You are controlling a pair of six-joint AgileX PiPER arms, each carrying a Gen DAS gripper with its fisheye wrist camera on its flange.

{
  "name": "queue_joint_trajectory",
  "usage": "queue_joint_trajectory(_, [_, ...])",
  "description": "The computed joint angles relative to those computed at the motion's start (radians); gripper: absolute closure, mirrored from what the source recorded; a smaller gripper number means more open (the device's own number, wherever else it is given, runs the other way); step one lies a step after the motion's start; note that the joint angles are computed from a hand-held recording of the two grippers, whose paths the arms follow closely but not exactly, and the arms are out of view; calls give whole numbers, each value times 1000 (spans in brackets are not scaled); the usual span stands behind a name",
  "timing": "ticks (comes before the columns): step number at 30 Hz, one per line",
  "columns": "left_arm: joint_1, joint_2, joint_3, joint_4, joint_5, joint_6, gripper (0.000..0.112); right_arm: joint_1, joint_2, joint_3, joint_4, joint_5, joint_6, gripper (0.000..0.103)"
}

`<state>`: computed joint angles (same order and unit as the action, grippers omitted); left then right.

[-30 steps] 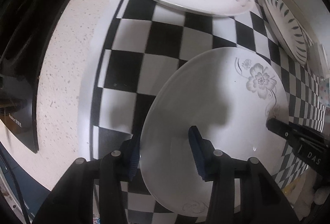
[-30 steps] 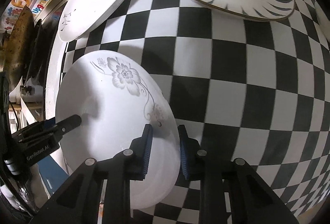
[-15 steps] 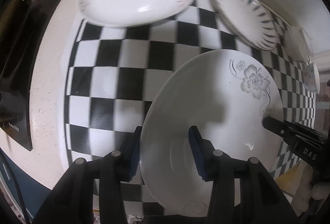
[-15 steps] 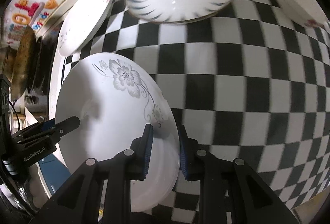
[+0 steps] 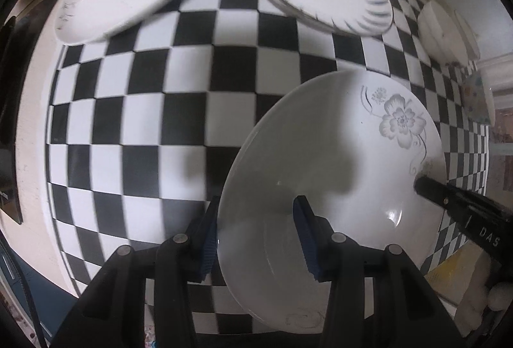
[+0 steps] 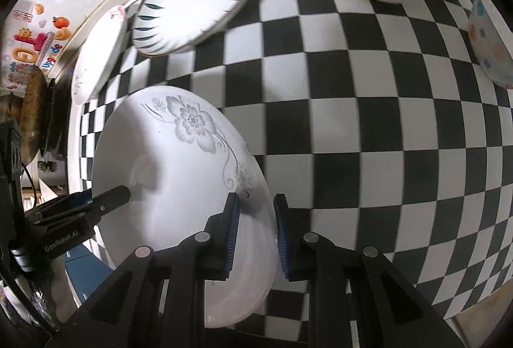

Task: Organize plates and bowls

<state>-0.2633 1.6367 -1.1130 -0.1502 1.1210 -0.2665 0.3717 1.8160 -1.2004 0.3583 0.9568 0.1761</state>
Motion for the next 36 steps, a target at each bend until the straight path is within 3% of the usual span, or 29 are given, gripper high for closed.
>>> queue_joint_trajectory(21, [-51,102,-2,20,-60,-97,70,-62,65,59,81,-41,-156,79])
queue_joint_trajectory(23, [-47,84,23,27,-71,-104,70,-67,70,56,88,-35,-167,79])
queue_joint_trajectory(32, [-43,-118,79,102,8,-216,70,-117,10,85,80,-10,-188,79])
queue_joint_trajectory(36, [-42,-228,50,183,64,-268,70,-137,-46,65,49,28,-178,69])
